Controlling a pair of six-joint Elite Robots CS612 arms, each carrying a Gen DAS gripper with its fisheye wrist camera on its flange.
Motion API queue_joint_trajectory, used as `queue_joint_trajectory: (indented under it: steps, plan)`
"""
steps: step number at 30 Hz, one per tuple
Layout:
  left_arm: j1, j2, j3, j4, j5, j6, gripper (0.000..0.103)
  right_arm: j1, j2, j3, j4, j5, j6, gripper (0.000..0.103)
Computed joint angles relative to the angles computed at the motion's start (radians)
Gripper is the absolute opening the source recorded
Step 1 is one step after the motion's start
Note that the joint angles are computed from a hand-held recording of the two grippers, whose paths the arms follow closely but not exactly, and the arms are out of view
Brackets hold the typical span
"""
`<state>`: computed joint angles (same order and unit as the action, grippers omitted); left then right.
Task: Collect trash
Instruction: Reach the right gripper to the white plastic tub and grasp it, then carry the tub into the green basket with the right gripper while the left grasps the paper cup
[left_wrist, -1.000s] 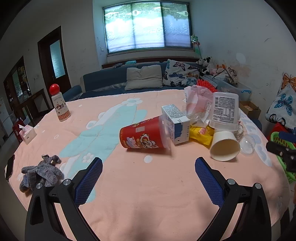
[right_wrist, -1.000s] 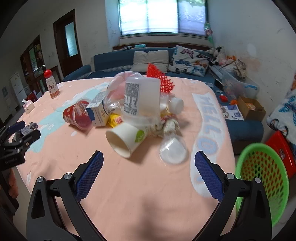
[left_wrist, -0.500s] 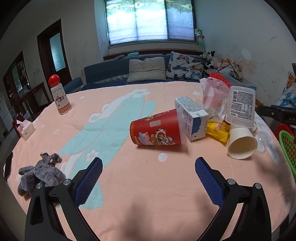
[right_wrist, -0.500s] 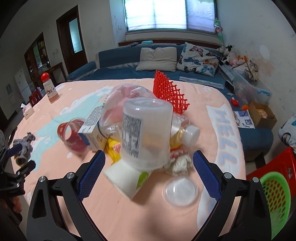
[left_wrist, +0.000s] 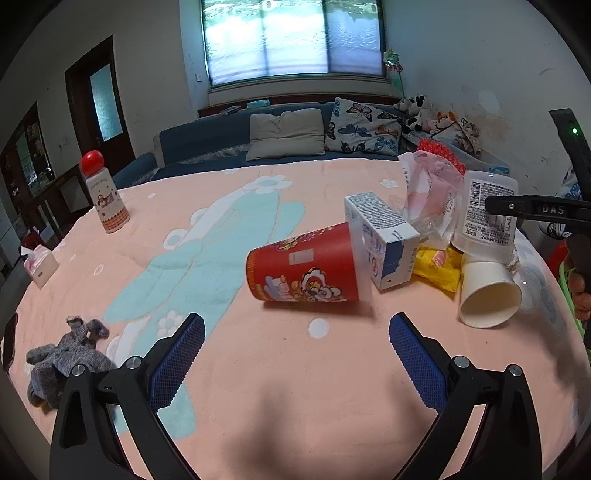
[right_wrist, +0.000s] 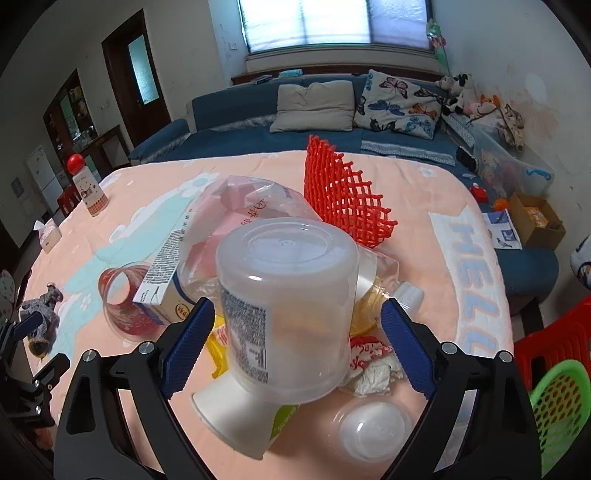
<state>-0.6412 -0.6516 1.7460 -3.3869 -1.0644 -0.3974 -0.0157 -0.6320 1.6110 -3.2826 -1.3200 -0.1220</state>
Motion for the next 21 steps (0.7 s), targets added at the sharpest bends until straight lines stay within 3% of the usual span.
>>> queue_joint_trajectory:
  steps: [4, 8, 14, 21]
  plan:
    - [-0.002, 0.010, -0.026, 0.013, -0.006, 0.013, 0.097, -0.004, 0.010, -0.015, 0.012, 0.020, 0.008, 0.088]
    - [-0.005, 0.018, -0.046, 0.014, -0.029, 0.026, 0.097, -0.006, 0.011, -0.021, 0.020, 0.048, -0.002, 0.077]
    - [-0.014, 0.026, -0.071, 0.015, -0.071, 0.048, 0.097, -0.004, 0.004, -0.001, -0.013, 0.040, -0.018, 0.077]
    - [-0.026, 0.029, -0.084, 0.004, -0.112, 0.058, 0.097, -0.026, -0.029, 0.058, -0.073, 0.103, 0.001, 0.077]
